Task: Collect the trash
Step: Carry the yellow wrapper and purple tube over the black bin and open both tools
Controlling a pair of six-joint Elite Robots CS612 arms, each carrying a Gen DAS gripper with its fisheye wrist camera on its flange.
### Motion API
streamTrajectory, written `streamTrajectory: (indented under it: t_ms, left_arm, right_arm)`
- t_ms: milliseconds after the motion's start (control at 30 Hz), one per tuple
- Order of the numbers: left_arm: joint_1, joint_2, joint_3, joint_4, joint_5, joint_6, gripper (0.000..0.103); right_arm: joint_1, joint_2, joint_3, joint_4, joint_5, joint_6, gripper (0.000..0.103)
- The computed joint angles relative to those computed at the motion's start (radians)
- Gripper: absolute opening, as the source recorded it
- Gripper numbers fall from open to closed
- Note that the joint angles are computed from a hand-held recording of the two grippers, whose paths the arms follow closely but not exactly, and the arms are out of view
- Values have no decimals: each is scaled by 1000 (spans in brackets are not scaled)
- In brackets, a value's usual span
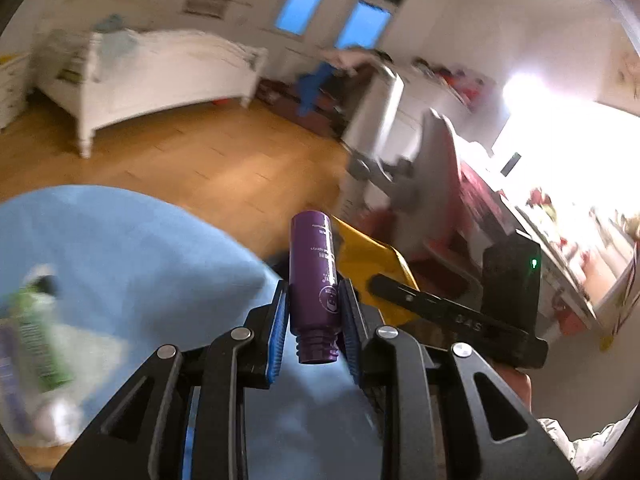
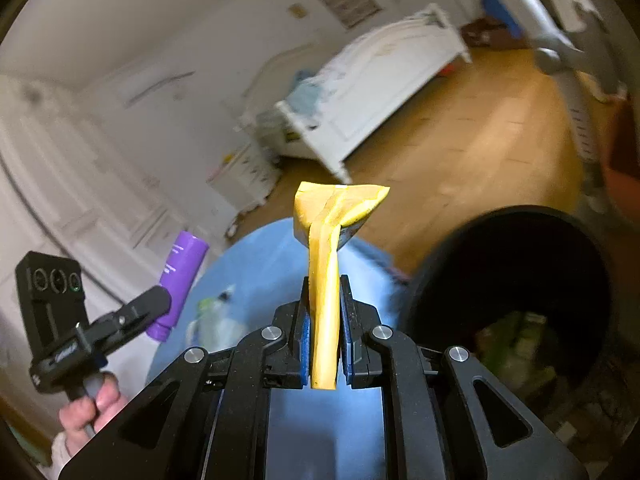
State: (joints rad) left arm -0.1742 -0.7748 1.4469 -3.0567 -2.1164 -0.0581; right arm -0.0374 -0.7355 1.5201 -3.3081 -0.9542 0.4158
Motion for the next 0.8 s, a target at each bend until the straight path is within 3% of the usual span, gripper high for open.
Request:
streamTrajectory:
  t_ms: [200, 400, 500, 567, 633, 700, 800]
  left_arm:
    - [-50, 55, -77, 108, -27, 40, 25]
    - [-76, 84, -123, 189, -10, 69, 25]
    - [-83, 85, -131, 217, 25, 87, 28]
    - [-89, 83, -132, 228, 58, 95, 39]
    - [-90, 76, -118, 190, 80, 83, 76]
    - [-87, 67, -93, 128, 98, 64, 83]
    - [-72, 52, -74, 109, 88, 42, 83]
  right_arm:
    - [-43, 11, 23, 27, -22, 21, 13]
    - [-50, 21, 40, 31, -27, 36, 13]
    - [-50, 24, 35, 58, -47, 47, 26]
    - [-51, 23, 40, 57, -64, 60, 52]
    - [-50, 19, 49, 33, -85, 78, 62]
    - [-48, 14, 57, 31, -103, 74, 62]
    - [-43, 8, 63, 32, -110, 76, 66]
